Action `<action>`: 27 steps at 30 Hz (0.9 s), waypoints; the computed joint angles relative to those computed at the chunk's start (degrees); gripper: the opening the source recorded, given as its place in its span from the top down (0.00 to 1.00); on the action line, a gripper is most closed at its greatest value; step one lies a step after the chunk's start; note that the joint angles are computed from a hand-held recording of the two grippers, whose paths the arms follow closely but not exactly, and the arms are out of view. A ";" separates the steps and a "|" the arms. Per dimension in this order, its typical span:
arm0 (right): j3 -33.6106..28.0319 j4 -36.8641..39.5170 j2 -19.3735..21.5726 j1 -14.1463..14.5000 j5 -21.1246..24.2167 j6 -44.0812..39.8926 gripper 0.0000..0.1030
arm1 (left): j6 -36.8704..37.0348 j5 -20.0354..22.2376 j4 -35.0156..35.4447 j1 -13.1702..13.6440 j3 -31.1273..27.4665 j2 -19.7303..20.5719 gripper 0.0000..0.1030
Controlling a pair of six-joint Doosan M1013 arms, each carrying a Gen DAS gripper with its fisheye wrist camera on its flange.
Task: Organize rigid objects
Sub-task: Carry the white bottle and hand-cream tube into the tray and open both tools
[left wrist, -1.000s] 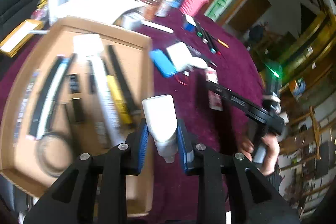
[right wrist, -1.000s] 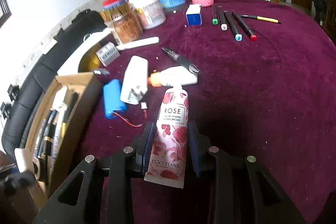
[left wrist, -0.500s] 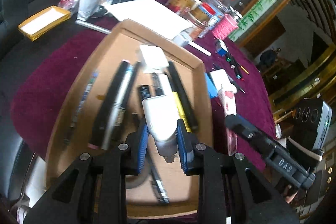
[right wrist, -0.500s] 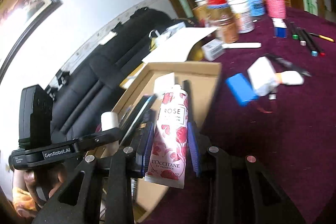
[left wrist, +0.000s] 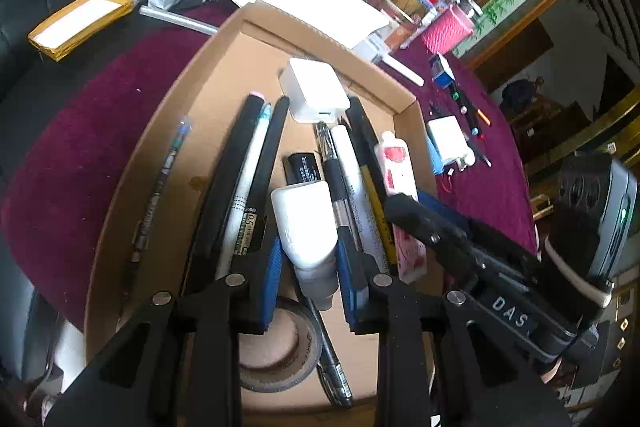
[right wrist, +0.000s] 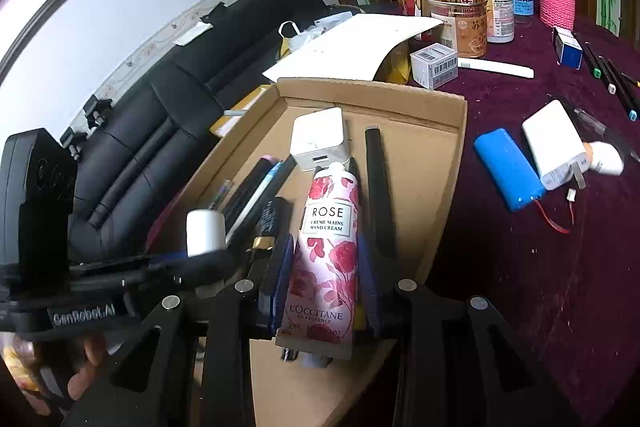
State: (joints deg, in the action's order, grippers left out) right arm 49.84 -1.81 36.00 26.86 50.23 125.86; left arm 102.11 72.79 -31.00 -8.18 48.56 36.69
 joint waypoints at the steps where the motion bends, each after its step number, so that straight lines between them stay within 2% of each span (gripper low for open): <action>1: -0.13 0.47 0.15 -0.06 0.03 -0.50 0.72 | 0.46 0.60 0.22 -0.08 -0.34 0.26 0.78; 9: -3.21 -3.49 2.13 0.82 4.45 -0.14 0.72 | 0.08 6.38 0.63 0.04 -4.62 2.87 0.77; 12: -3.18 -3.88 2.14 0.91 4.41 -0.06 0.71 | -0.55 9.34 -0.98 0.33 -6.82 4.30 0.76; 19: -2.34 -1.36 1.72 0.46 3.02 -1.38 0.70 | -1.32 8.28 -2.68 0.85 -6.41 4.28 0.75; 23: -0.59 0.78 0.68 0.15 0.19 -1.87 0.55 | -0.75 7.83 -4.29 1.10 -5.39 3.80 0.60; 27: 1.29 3.05 -0.59 -0.23 -2.00 -2.61 0.53 | -1.58 7.48 -3.73 1.14 -4.69 3.30 0.60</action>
State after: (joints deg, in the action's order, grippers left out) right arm 51.13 1.23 35.41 26.63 48.23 123.25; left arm 100.53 80.27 -34.73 -7.03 43.87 39.99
